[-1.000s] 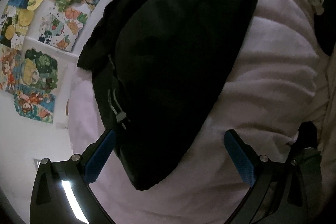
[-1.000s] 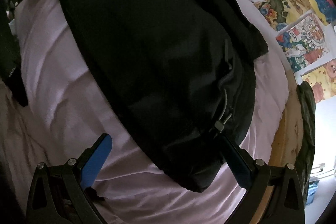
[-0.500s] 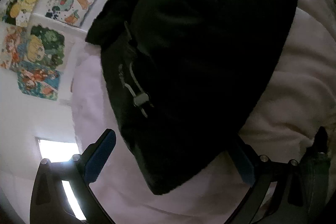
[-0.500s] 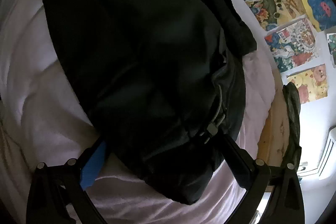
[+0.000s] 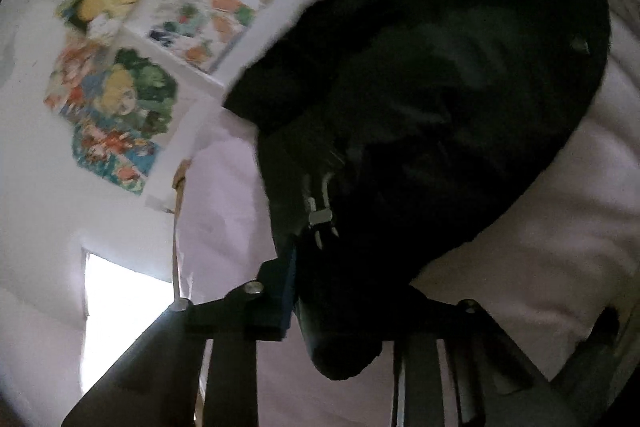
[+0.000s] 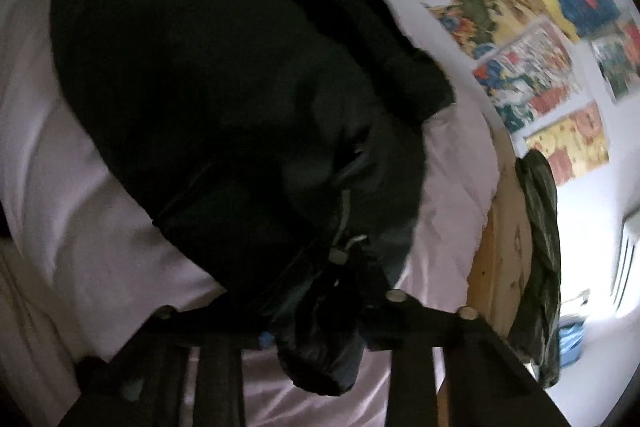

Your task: Fold large clothes

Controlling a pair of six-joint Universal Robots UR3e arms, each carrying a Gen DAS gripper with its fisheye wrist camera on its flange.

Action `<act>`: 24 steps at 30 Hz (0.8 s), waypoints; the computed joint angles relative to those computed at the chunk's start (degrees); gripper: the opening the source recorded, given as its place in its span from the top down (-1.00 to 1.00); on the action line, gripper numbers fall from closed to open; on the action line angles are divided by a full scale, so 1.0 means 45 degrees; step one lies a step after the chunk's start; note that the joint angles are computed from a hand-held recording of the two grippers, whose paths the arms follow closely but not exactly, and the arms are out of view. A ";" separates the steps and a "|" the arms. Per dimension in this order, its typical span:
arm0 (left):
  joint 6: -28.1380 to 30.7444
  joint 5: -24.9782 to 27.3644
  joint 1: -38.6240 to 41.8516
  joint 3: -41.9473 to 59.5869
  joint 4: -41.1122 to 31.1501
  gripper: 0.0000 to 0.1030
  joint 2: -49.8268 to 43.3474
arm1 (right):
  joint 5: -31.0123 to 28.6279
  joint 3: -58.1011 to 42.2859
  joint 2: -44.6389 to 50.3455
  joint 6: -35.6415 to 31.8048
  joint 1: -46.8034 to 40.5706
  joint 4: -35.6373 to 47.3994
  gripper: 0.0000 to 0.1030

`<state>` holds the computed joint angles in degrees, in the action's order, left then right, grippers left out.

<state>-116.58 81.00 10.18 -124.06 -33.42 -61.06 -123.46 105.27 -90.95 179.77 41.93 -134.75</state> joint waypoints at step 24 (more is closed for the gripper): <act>-0.7867 0.0437 -0.2305 1.1003 -0.2722 0.82 -0.4789 | -0.0646 -0.5084 -0.0314 -0.0490 -0.1670 -0.0382 0.68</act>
<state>-151.98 82.96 -0.19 -74.55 -45.66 -82.61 -126.37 82.40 -92.37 177.56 34.42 -136.47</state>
